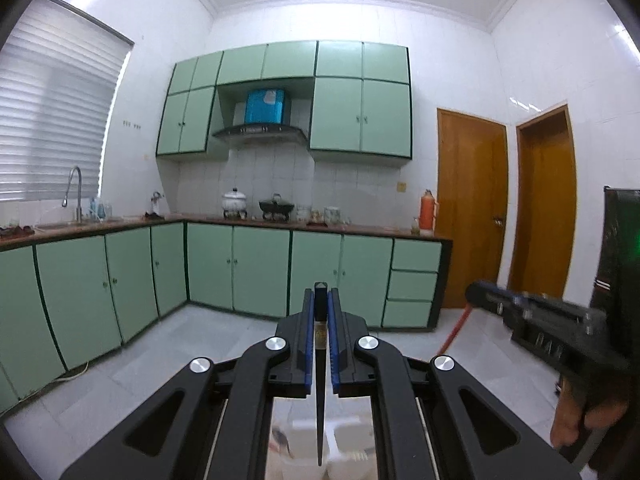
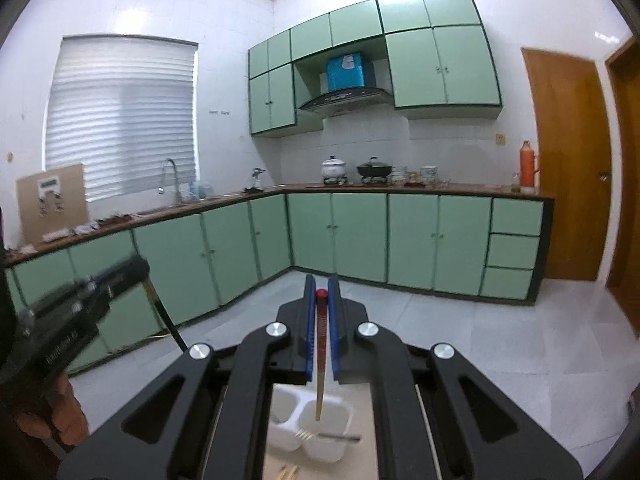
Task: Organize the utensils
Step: 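Open both grippers over the holder and pull them back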
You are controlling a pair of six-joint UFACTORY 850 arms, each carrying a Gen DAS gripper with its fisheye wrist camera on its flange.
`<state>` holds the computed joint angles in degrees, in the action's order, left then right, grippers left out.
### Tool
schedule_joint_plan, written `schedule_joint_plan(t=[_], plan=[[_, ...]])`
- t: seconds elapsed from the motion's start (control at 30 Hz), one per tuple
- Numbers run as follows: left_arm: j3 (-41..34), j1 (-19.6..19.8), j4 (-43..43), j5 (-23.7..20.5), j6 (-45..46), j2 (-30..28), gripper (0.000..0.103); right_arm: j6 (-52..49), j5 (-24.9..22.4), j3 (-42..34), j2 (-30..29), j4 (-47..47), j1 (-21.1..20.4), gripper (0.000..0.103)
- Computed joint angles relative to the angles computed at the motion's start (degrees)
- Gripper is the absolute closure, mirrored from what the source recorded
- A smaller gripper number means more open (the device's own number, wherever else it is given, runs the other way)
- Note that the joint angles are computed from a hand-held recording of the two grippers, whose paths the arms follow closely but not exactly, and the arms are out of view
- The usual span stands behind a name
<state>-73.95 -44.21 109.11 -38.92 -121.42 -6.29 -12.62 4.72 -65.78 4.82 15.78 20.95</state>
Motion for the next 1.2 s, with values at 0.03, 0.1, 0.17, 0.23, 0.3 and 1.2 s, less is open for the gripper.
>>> schedule_joint_plan(t=[0.03,0.1,0.17,0.23,0.3,1.2], plan=[[-1.14,0.52,0.4,-0.13,-0.08,-1.27,0.097,-6.0,0.2,-0.43,-0.82,5.72,0.0,0.098],[-2.68,1.53,0.96,-0.21,-0.75,-3.54,0.097,-11.23,0.77,-1.41,-2.99,10.92,-0.3,0.098],[-3.84,2.41,0.21,0.37,-0.48,-5.51,0.097,-7.84,0.58,-2.0,-4.82,8.28,-0.87,0.098],[-5.07,3.33,-1.63,1.15,0.11,-7.95,0.097,-3.16,0.39,-2.23,-6.52,4.6,-1.46,0.098],[-4.95,3.79,-0.85,1.15,-1.16,-9.19,0.097,-0.41,0.16,-2.62,-7.89,2.39,-1.53,0.098],[18.33,-3.62,-12.2,-1.66,-1.29,5.73,0.018,-27.85,15.46,27.48,13.53,33.91,6.8,0.012]])
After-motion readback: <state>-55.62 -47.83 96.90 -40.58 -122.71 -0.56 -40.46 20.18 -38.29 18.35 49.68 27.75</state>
